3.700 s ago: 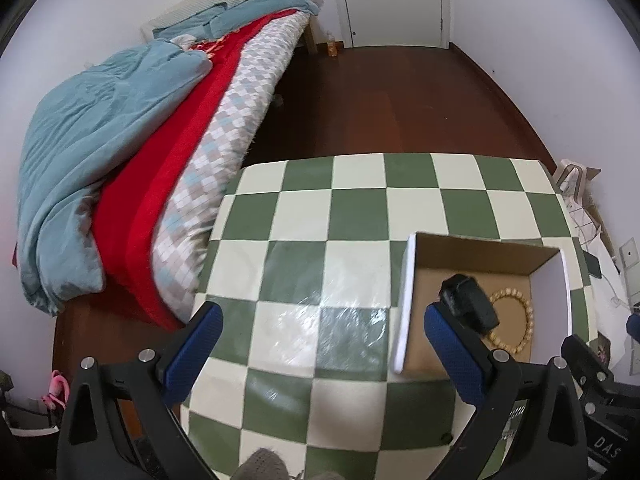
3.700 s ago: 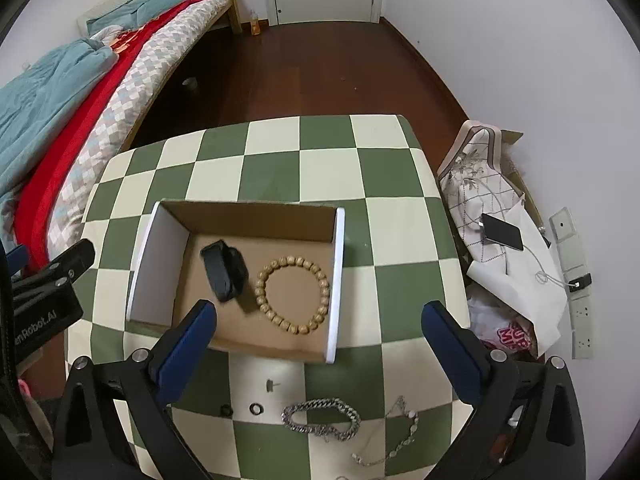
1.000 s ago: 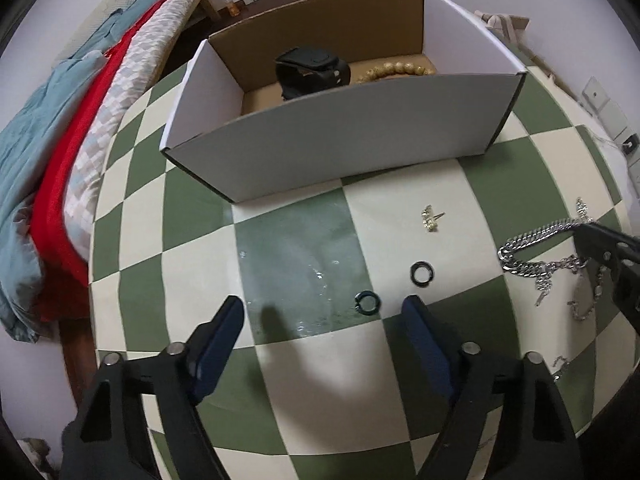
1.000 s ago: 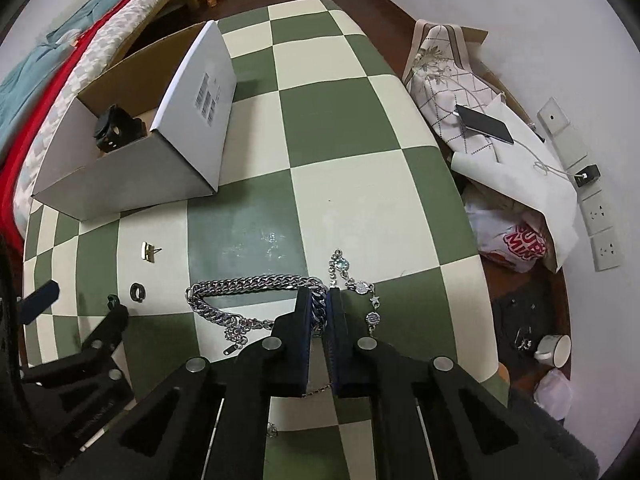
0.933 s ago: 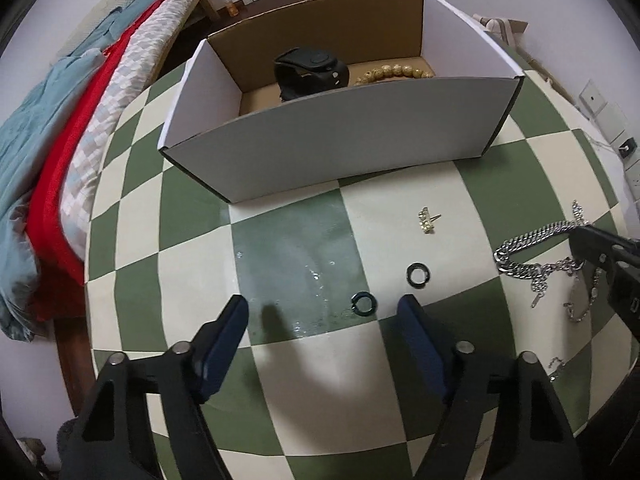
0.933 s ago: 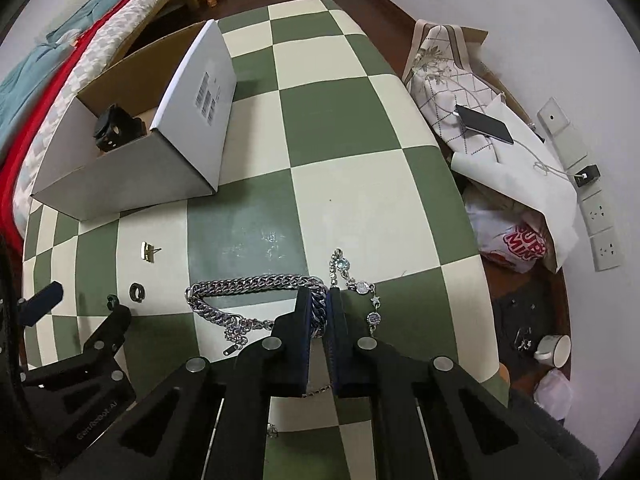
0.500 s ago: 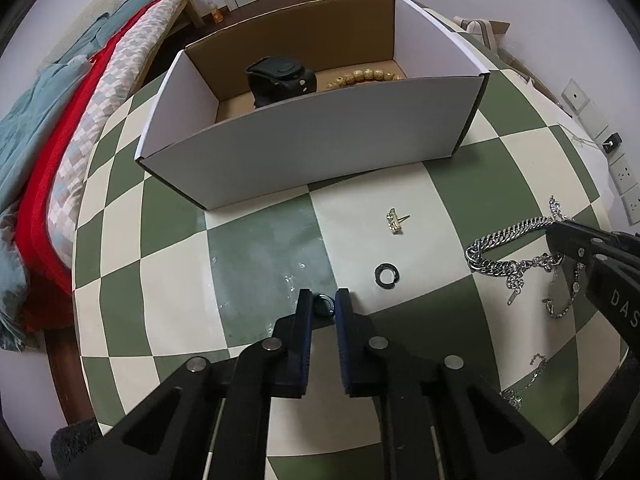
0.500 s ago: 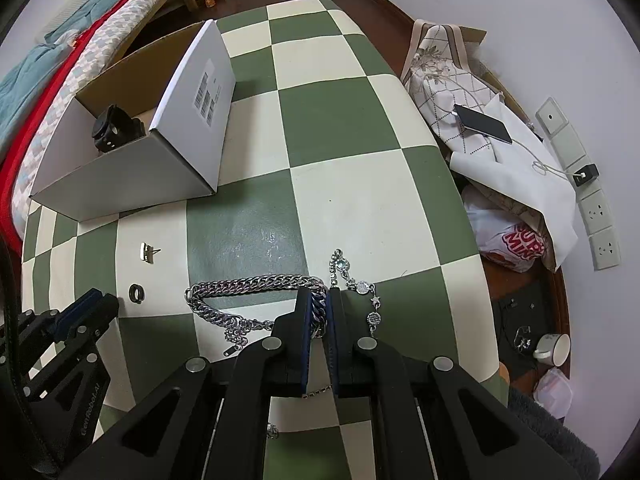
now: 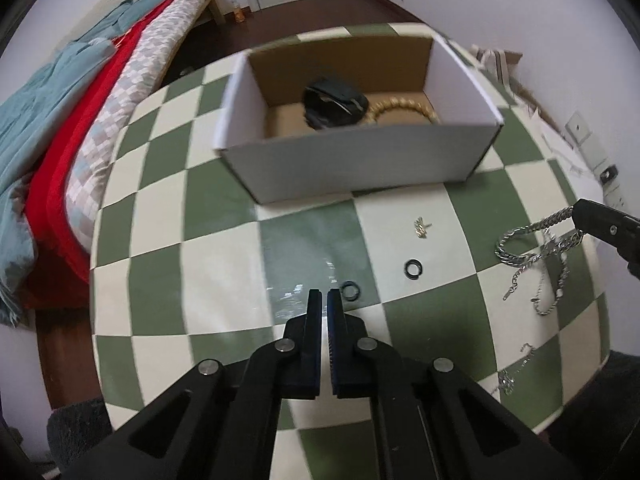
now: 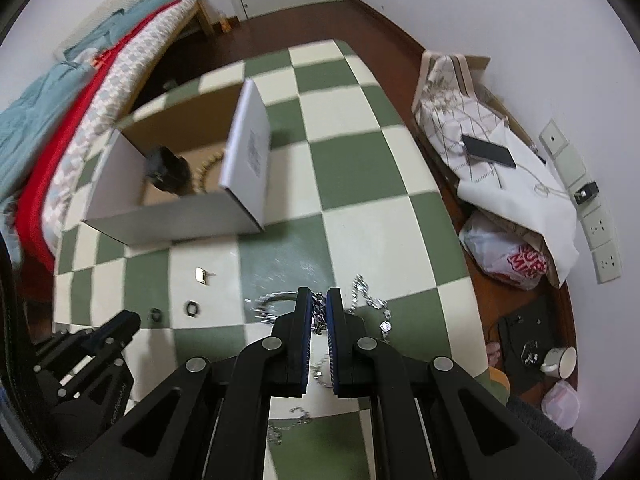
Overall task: Organize jewelry
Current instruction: 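Grasp a small black ring with the left tool while the right tool holds the chain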
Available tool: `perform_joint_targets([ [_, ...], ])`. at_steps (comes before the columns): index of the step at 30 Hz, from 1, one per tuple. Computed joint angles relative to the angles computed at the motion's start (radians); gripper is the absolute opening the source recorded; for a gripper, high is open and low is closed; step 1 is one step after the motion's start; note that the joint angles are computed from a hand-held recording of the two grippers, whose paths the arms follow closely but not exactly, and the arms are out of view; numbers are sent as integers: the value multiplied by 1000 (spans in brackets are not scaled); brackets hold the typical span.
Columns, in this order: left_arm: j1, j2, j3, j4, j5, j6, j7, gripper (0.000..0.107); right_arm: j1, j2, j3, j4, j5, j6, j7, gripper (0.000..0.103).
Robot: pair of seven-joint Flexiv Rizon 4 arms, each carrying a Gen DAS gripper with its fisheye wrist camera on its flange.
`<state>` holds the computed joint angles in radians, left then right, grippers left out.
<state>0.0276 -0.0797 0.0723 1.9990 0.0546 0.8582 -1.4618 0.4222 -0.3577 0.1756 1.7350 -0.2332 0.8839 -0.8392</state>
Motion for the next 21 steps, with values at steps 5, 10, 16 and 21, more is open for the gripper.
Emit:
perform_joint_targets([
  [5,32,53,23,14,-48,-1,25,1,3,34,6,-8,-3,15,-3,8],
  [10,59,80,30,24,-108,-6,52,1,2,59,12,-8,7,32,-2,7],
  [16,50,25,7,31,-136,25,54,43,10,58,14,-12,3,30,-6,0],
  [21,22,-35,-4,20,-80,61,33,77,-22,25,48,-28,115,19,-64,0],
])
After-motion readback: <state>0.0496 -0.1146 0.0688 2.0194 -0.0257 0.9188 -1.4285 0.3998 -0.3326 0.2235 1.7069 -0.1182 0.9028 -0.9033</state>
